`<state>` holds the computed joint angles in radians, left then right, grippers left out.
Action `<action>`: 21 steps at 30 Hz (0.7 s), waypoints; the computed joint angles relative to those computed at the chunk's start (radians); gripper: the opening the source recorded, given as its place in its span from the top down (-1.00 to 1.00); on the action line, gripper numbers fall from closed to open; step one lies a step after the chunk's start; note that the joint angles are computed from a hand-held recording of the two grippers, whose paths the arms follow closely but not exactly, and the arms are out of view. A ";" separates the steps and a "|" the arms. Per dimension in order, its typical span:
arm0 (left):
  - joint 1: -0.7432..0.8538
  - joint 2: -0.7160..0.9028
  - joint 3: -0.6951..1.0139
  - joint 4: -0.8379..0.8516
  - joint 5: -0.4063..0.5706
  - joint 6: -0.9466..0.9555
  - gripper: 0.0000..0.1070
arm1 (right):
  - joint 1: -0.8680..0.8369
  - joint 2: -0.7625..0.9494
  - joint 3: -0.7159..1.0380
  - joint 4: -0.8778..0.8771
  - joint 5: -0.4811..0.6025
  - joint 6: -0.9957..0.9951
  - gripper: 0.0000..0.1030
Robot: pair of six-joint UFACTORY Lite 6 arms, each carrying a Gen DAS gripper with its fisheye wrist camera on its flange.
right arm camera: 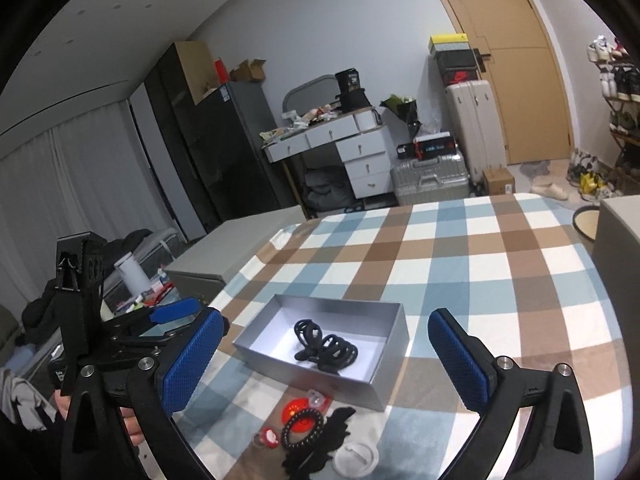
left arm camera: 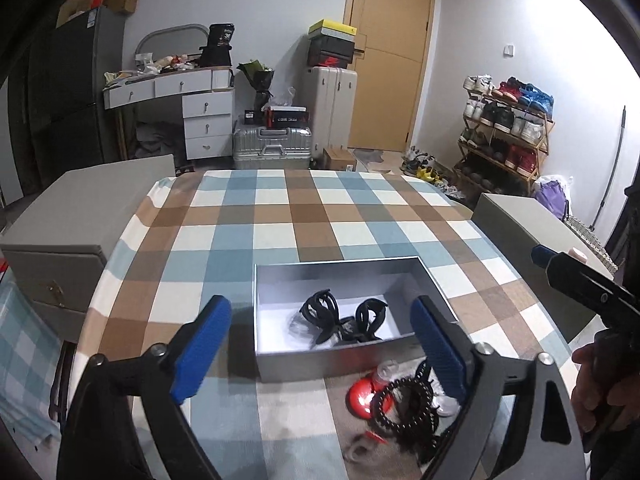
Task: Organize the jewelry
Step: 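Grasp the clear ring with red top with the left tool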
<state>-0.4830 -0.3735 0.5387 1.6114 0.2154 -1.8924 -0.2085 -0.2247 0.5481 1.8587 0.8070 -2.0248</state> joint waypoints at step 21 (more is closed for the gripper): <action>-0.271 -0.213 -0.221 -0.092 0.275 -0.099 -0.90 | -0.030 -0.590 -0.492 0.178 -0.030 -0.232 -1.00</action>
